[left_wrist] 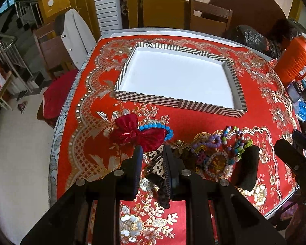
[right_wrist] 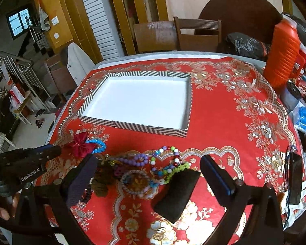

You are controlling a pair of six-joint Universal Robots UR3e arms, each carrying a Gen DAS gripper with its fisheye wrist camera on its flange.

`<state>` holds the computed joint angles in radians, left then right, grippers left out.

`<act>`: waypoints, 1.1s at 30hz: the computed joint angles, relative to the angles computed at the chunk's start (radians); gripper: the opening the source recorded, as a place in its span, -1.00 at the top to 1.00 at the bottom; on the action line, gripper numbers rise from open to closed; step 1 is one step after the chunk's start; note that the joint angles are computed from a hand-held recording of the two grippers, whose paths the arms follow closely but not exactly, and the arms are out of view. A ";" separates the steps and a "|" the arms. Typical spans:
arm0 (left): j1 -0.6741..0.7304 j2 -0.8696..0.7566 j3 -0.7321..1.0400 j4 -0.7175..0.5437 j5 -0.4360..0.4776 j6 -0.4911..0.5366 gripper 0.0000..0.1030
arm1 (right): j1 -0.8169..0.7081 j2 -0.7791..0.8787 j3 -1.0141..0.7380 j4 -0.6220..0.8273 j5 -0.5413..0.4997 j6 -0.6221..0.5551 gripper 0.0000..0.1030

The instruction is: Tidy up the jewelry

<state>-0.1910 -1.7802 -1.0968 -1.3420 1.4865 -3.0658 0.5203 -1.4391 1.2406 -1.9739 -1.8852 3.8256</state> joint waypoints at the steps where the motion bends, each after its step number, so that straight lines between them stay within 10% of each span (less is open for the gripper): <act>1: 0.003 0.004 -0.003 0.001 -0.002 0.002 0.87 | 0.001 0.005 -0.008 0.004 0.001 0.001 -0.99; 33: 0.015 -0.018 0.007 -0.016 -0.011 0.003 0.87 | -0.006 0.085 -0.111 0.083 0.010 -0.013 -0.99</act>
<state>-0.1759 -1.7987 -1.0901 -1.3576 1.4751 -3.0624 0.5146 -1.3541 1.1291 -1.8908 -1.8752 3.8123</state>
